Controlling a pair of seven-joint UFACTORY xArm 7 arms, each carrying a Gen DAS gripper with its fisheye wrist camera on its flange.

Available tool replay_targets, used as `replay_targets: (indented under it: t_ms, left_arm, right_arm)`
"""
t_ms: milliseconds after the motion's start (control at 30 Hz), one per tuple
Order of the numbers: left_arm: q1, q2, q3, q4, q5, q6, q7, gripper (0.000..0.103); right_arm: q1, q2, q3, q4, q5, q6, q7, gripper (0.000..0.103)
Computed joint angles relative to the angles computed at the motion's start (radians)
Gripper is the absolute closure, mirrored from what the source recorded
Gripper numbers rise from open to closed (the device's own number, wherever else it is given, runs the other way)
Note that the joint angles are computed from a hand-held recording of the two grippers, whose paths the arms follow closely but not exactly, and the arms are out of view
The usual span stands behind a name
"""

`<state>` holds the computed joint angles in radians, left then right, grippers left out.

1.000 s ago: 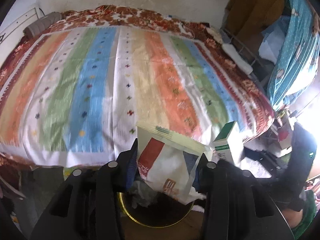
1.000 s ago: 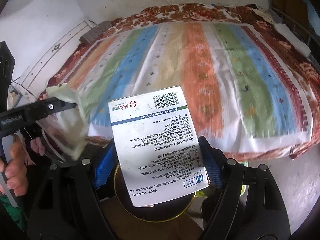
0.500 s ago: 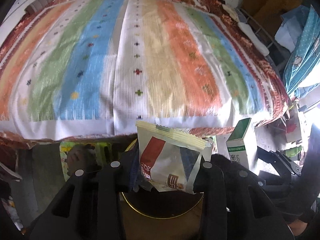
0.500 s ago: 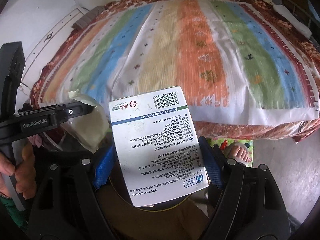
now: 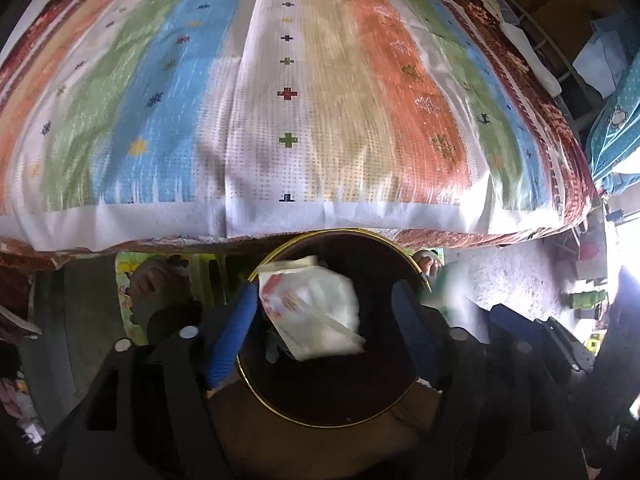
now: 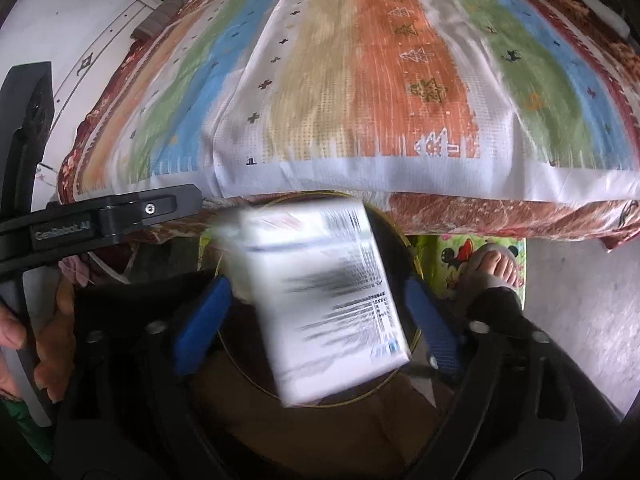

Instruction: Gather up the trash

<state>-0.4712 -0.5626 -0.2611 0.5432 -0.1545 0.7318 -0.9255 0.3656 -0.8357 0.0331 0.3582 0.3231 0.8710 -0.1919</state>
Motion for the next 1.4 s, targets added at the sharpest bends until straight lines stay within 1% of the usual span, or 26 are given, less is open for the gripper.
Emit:
replay_targets:
  t_ms: [100,233,300,400,433,500,533,567,667,733,767,867,900,967,1033,1100,1233,1400]
  left_arm:
    - [-0.001,-0.022,0.002,-0.009,-0.004,-0.012,-0.004,0.031]
    - [0.004,-0.069,-0.016,-0.014,0.024,-0.011,-0.017,0.028]
    - [0.003,-0.102,-0.032,-0.016,0.044,-0.006,-0.022,0.024]
    - [0.004,-0.157,-0.062,-0.015,0.085,0.023,-0.034,0.022]
    - [-0.001,-0.181,-0.068,-0.021,0.091,0.025,-0.037,0.02]
    - [-0.009,-0.238,-0.083,-0.034,0.099,0.037,-0.054,0.018]
    - [-0.012,-0.268,-0.093,-0.043,0.105,0.035,-0.063,0.015]
    - [-0.012,-0.307,-0.116,-0.052,0.122,0.042,-0.077,0.014]
    - [-0.011,-0.369,-0.179,-0.046,0.172,0.108,-0.11,0.01]
    - [-0.03,-0.407,-0.197,-0.057,0.179,0.118,-0.127,0.006]
    - [-0.04,-0.433,-0.213,-0.064,0.18,0.132,-0.145,0.006]
    - [-0.067,-0.47,-0.239,-0.089,0.17,0.142,-0.189,0.006]
    - [-0.072,-0.476,-0.253,-0.093,0.169,0.149,-0.209,0.006]
    - [-0.095,-0.488,-0.286,-0.113,0.163,0.143,-0.252,0.006]
    - [-0.115,-0.461,-0.305,-0.11,0.16,0.157,-0.279,0.006]
    - [-0.131,-0.44,-0.32,-0.105,0.168,0.154,-0.302,0.006]
    - [-0.146,-0.424,-0.325,-0.096,0.202,0.141,-0.327,0.006]
    - [-0.147,-0.396,-0.324,-0.078,0.226,0.165,-0.354,0.006]
  right_arm:
    - [0.0,-0.002,-0.001,0.002,-0.002,0.001,-0.002,0.013]
    - [-0.001,-0.028,0.003,-0.002,-0.014,0.001,-0.01,0.013]
    - [0.003,-0.066,-0.001,-0.009,-0.02,0.01,-0.02,0.013]
    - [0.004,-0.133,-0.001,-0.023,-0.038,0.021,-0.041,0.011]
    - [0.003,-0.155,-0.002,-0.028,-0.044,0.026,-0.046,0.011]
    - [0.001,-0.218,-0.009,-0.04,-0.055,0.049,-0.061,0.011]
    - [-0.002,-0.252,-0.012,-0.046,-0.061,0.06,-0.066,0.011]
    - [-0.009,-0.306,-0.014,-0.057,-0.069,0.078,-0.07,0.011]
    - [-0.016,-0.401,-0.03,-0.071,-0.071,0.116,-0.081,0.009]
    - [-0.024,-0.495,-0.035,-0.087,-0.078,0.152,-0.09,0.009]
    - [-0.031,-0.563,-0.036,-0.102,-0.089,0.176,-0.1,0.009]
    - [-0.051,-0.689,-0.044,-0.137,-0.105,0.22,-0.119,0.009]
    - [-0.066,-0.773,-0.055,-0.163,-0.109,0.247,-0.126,0.009]
    - [-0.069,-0.833,-0.069,-0.179,-0.096,0.271,-0.126,0.009]
    - [-0.061,-0.897,-0.074,-0.195,-0.08,0.293,-0.142,0.009]
    - [-0.061,-0.924,-0.066,-0.205,-0.07,0.303,-0.147,0.009]
    - [-0.041,-0.932,-0.056,-0.212,-0.035,0.321,-0.147,0.009]
    - [-0.045,-0.936,-0.064,-0.215,-0.016,0.322,-0.144,0.009]
